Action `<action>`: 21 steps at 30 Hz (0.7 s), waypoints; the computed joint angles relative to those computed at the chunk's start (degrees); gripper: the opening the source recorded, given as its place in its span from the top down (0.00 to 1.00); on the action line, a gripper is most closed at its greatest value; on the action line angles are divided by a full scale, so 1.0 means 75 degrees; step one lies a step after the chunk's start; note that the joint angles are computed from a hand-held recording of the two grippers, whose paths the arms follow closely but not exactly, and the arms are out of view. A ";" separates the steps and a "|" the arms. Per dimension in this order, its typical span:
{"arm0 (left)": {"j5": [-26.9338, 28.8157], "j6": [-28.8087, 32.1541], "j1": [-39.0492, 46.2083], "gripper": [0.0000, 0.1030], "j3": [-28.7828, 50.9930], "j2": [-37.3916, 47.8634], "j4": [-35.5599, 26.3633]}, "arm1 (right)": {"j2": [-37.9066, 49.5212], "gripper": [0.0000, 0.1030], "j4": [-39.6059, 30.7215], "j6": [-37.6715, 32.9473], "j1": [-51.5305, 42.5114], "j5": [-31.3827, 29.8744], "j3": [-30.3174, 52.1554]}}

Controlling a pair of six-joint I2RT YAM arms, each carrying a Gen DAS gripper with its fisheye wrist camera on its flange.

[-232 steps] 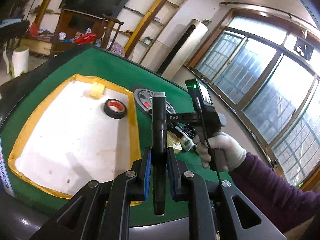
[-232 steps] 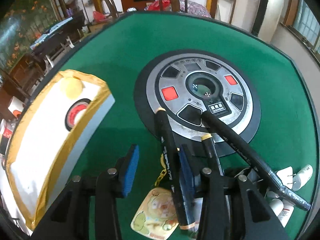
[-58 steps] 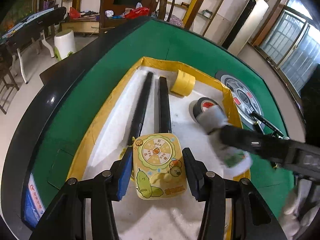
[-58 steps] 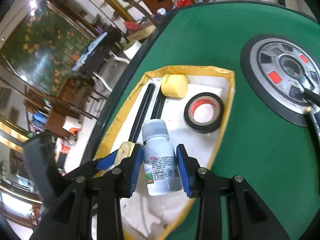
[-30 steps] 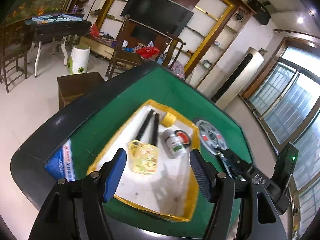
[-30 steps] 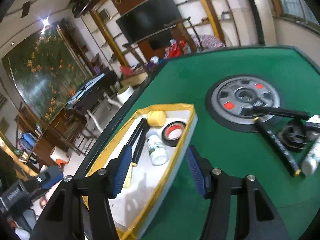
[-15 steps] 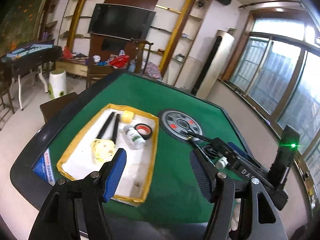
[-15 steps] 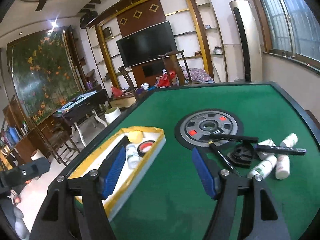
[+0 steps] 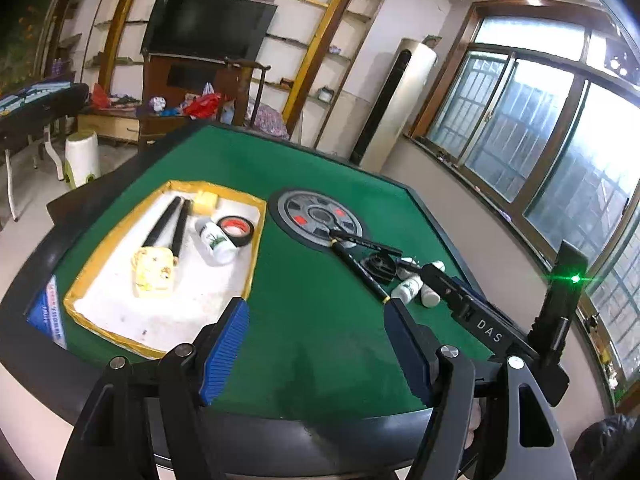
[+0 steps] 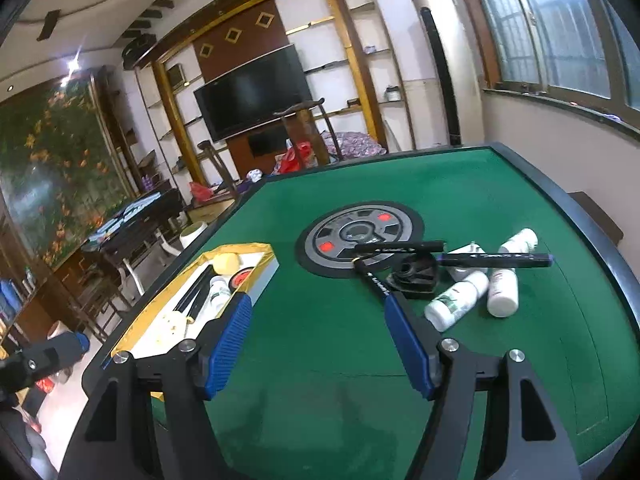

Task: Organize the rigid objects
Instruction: 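Move both open tools from the tray back toward the black markers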

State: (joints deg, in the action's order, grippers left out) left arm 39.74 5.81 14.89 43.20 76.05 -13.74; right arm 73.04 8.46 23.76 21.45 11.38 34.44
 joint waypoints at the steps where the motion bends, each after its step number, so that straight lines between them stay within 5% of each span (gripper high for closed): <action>1: 0.0014 -0.0037 -0.0072 0.29 0.0031 0.0030 -0.0052 | 0.0037 0.33 -0.0010 -0.0030 -0.0032 0.0071 0.0013; 9: -0.0297 -0.0045 -0.0731 0.29 0.0096 0.0385 -0.0193 | 0.0516 0.33 0.0285 -0.0067 -0.0380 -0.0402 0.0032; 13: -0.0154 -0.0132 -0.0765 0.29 0.0180 0.0436 -0.0321 | 0.0690 0.33 0.0025 0.0128 -0.1296 -0.1636 0.0260; 16: -0.0234 -0.0278 -0.0914 0.19 0.0096 0.0510 -0.0049 | 0.0827 0.33 -0.0269 0.0325 -0.2465 -0.2829 0.0591; 21: -0.0227 -0.0193 -0.1273 0.18 0.0507 0.1457 -0.0280 | 0.1572 0.33 -0.0896 0.0084 -0.3603 -0.3025 0.1258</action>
State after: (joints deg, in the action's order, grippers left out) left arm 38.04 4.36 5.35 47.00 86.97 -15.84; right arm 84.83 1.73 24.39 -5.57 -11.31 43.87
